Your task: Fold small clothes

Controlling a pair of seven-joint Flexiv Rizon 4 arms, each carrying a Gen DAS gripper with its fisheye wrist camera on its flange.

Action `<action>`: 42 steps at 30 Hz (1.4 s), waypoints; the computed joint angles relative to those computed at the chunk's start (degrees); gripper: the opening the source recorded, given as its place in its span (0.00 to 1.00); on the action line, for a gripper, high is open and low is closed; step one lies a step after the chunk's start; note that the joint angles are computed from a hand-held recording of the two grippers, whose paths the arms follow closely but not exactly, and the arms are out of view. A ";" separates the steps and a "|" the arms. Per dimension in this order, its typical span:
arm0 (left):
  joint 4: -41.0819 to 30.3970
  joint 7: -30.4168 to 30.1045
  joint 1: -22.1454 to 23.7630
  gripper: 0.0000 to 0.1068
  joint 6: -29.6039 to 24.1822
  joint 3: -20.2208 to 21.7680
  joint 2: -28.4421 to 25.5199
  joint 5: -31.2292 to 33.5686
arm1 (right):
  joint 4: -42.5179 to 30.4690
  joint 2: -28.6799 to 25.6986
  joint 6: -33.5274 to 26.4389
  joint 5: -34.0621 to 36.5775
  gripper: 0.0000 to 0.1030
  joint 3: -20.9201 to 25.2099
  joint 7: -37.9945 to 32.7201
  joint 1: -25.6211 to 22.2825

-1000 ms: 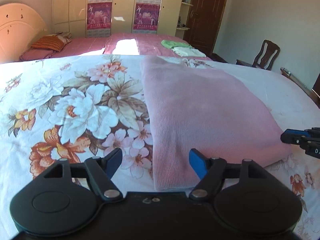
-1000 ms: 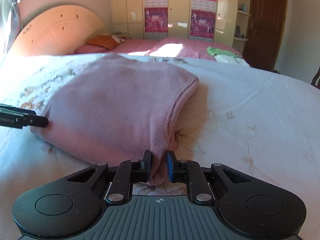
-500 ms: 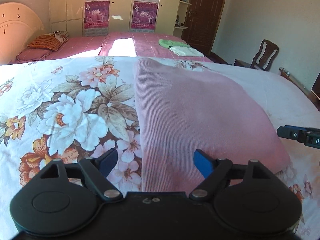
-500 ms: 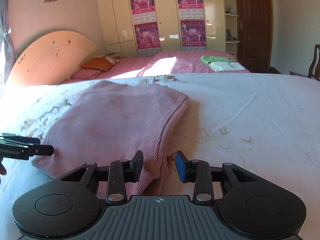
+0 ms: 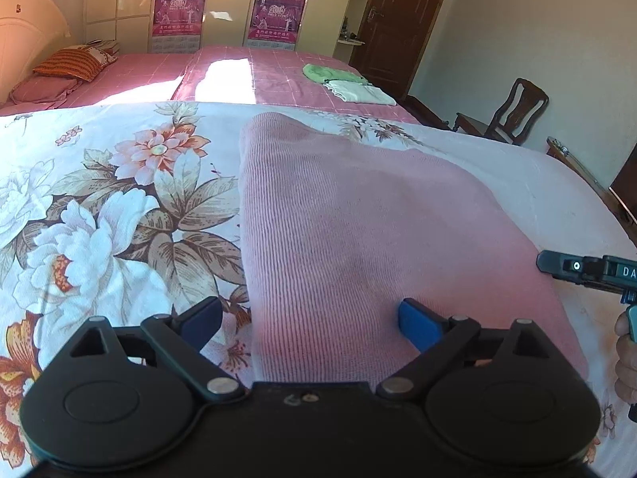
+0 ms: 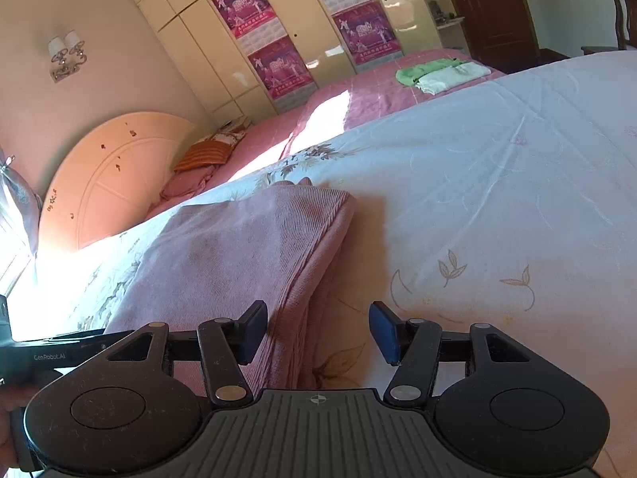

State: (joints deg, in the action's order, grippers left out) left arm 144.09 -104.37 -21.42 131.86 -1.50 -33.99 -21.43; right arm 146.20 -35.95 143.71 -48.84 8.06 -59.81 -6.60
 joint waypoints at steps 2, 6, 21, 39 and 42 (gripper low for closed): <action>-0.03 -0.03 0.02 0.91 0.32 0.07 -0.48 0.07 | -0.43 -0.17 -0.69 0.12 0.36 -0.08 -0.09 0.46; 0.56 -2.24 2.38 0.92 1.83 -0.76 -1.17 2.98 | -0.44 -0.13 -1.46 3.53 0.34 0.27 -2.00 2.16; -2.33 -14.68 26.33 0.76 5.44 -10.39 -5.98 32.54 | -12.68 -5.39 3.79 -40.30 0.55 -9.83 31.52 -7.48; -7.87 -9.99 18.05 0.66 -3.45 -6.99 -4.60 25.62 | -4.11 0.74 -3.82 -20.28 0.25 -7.40 10.71 1.69; -7.27 -8.62 17.76 0.46 -3.19 -6.83 -3.77 25.09 | -2.16 2.17 -6.22 -13.38 0.23 -4.74 5.96 2.82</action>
